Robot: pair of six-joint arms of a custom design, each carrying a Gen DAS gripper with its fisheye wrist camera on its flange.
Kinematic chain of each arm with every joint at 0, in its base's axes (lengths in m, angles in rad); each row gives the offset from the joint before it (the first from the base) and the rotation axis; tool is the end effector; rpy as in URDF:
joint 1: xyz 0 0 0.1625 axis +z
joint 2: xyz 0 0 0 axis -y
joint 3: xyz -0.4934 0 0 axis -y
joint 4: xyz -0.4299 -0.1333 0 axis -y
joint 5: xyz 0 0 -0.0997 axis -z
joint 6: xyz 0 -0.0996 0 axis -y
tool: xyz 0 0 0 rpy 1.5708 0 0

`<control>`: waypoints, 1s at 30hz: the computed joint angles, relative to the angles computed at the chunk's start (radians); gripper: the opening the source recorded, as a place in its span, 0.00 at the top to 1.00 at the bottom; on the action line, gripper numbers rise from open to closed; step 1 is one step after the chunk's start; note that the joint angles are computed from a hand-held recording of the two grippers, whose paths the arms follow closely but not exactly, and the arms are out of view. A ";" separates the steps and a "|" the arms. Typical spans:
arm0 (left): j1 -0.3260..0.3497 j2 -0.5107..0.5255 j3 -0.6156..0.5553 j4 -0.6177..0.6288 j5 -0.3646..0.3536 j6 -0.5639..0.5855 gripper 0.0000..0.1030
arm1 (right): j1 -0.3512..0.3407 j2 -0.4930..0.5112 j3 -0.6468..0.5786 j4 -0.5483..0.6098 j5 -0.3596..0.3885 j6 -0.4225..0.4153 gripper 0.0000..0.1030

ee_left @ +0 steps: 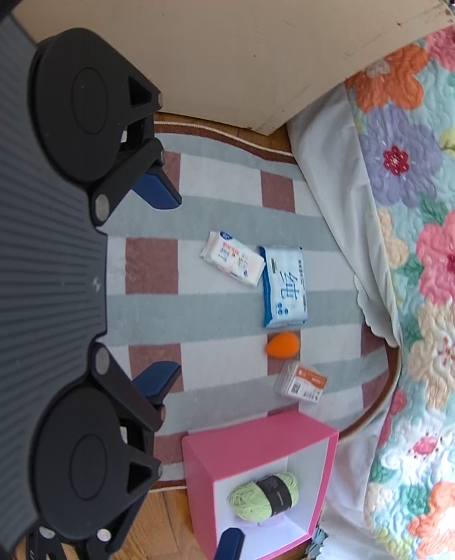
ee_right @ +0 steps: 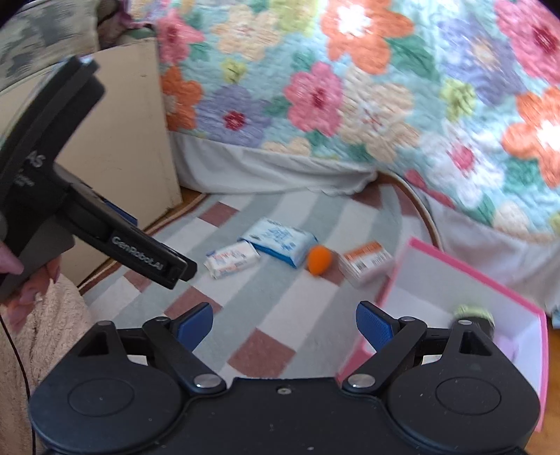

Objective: Organize objects
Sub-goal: 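Move the left tool down to the small white wet-wipes pack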

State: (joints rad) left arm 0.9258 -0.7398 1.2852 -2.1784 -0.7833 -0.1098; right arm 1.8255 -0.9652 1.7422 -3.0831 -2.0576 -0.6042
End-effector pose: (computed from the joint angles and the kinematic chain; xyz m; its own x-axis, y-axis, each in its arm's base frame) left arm -0.3396 -0.7905 0.2082 -0.6525 0.2993 -0.6961 0.5317 0.8354 -0.1393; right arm 0.2654 -0.6753 0.2683 -0.6628 -0.3411 0.6666 -0.6846 0.6366 -0.3550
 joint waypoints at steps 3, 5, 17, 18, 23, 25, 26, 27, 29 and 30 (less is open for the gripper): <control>0.012 -0.004 -0.007 -0.005 -0.006 0.000 0.08 | -0.010 0.021 -0.014 -0.035 0.044 -0.009 0.11; 0.018 -0.003 -0.017 0.001 -0.014 0.003 0.08 | -0.010 0.043 -0.037 -0.031 0.029 -0.025 0.11; 0.068 0.041 -0.122 0.050 -0.069 -0.043 0.08 | -0.026 0.172 -0.125 -0.170 0.027 -0.113 0.11; 0.073 0.048 -0.139 0.059 -0.079 -0.051 0.08 | -0.025 0.178 -0.137 -0.159 0.024 -0.125 0.11; 0.095 0.093 -0.225 0.073 -0.109 -0.028 0.08 | -0.026 0.208 -0.199 -0.098 0.019 -0.103 0.05; 0.101 0.115 -0.261 0.079 -0.104 -0.011 0.08 | -0.030 0.216 -0.228 -0.026 0.027 -0.068 0.02; 0.103 0.127 -0.277 0.076 -0.098 0.001 0.08 | -0.034 0.219 -0.241 0.015 0.042 -0.053 0.02; 0.106 0.140 -0.299 0.089 -0.097 0.000 0.08 | -0.039 0.222 -0.248 0.041 0.065 -0.049 0.02; 0.118 0.167 -0.349 0.125 -0.121 -0.014 0.09 | -0.042 0.238 -0.260 0.049 0.087 -0.077 0.02; 0.123 0.176 -0.367 0.136 -0.133 -0.022 0.09 | -0.042 0.249 -0.265 0.042 0.090 -0.097 0.02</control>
State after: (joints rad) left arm 1.0487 -0.5635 0.9184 -2.0429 -0.9162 -0.1320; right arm 1.7835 -0.7165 1.4774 -3.0407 -1.9676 -0.7009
